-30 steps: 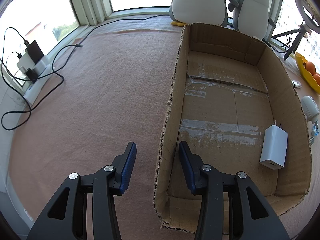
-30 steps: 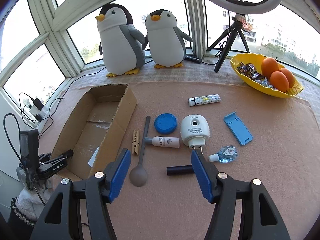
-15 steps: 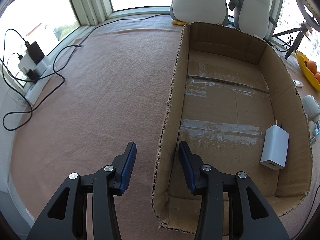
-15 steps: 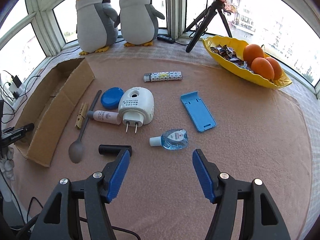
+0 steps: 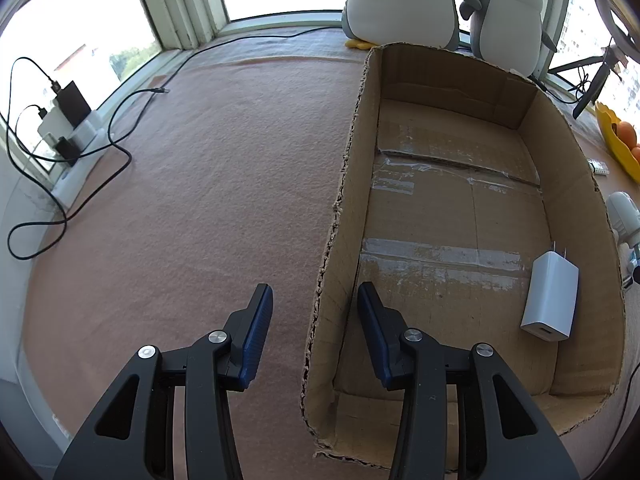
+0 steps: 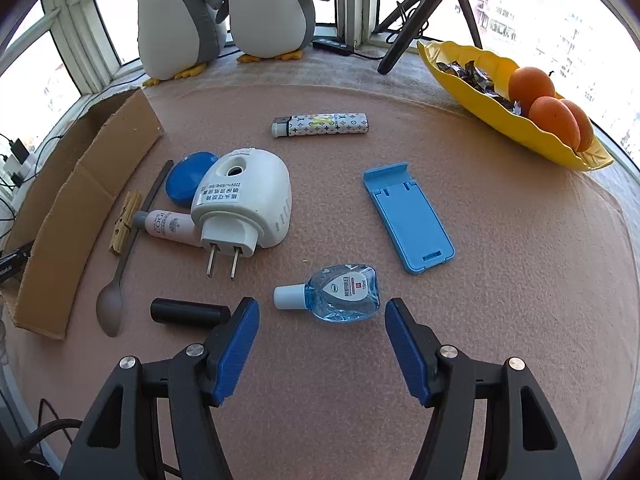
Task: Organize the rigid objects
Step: 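Move the right tool back toward the blue sanitizer bottle, then close the right gripper on the blue sanitizer bottle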
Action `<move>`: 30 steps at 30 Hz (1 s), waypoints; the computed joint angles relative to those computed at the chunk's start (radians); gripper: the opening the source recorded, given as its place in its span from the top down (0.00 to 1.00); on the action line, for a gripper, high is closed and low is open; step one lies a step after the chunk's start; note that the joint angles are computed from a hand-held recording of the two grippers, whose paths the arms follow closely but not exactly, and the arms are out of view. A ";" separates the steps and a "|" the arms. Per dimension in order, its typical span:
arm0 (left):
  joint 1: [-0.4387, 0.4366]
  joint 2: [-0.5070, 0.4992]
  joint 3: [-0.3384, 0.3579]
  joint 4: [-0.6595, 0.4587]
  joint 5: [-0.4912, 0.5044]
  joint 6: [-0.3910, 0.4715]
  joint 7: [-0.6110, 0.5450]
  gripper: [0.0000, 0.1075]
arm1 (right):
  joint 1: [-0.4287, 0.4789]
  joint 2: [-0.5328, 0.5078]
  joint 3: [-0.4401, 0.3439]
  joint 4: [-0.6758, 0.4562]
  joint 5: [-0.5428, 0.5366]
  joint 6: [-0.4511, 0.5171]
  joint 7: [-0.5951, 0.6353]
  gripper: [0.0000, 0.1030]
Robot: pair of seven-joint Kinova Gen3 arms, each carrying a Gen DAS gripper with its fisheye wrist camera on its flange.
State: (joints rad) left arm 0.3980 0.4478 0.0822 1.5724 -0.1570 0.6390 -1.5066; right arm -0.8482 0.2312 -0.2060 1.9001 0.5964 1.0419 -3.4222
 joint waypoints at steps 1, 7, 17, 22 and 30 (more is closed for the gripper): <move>0.001 0.001 -0.001 -0.001 -0.001 0.001 0.000 0.60 | 0.004 0.000 0.001 0.002 -0.002 -0.003 0.005 0.40; 0.001 0.000 -0.001 -0.001 -0.001 0.001 0.000 0.60 | 0.021 0.001 0.006 0.012 -0.007 -0.022 0.031 0.40; 0.000 0.000 -0.001 -0.001 -0.002 0.001 -0.001 0.60 | 0.031 0.007 0.010 0.013 -0.024 -0.028 0.070 0.44; 0.002 0.000 -0.002 -0.001 -0.002 0.001 0.001 0.60 | 0.030 0.008 0.013 0.009 -0.023 -0.027 0.078 0.49; 0.002 0.001 -0.001 -0.002 -0.002 0.002 0.003 0.60 | 0.005 -0.002 0.006 0.011 -0.018 -0.003 0.022 0.49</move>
State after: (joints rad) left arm 0.4005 0.4484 0.0808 1.5706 -0.1593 0.6411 -1.5036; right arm -0.8429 0.2288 -0.2001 1.9108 0.5779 1.0385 -3.4005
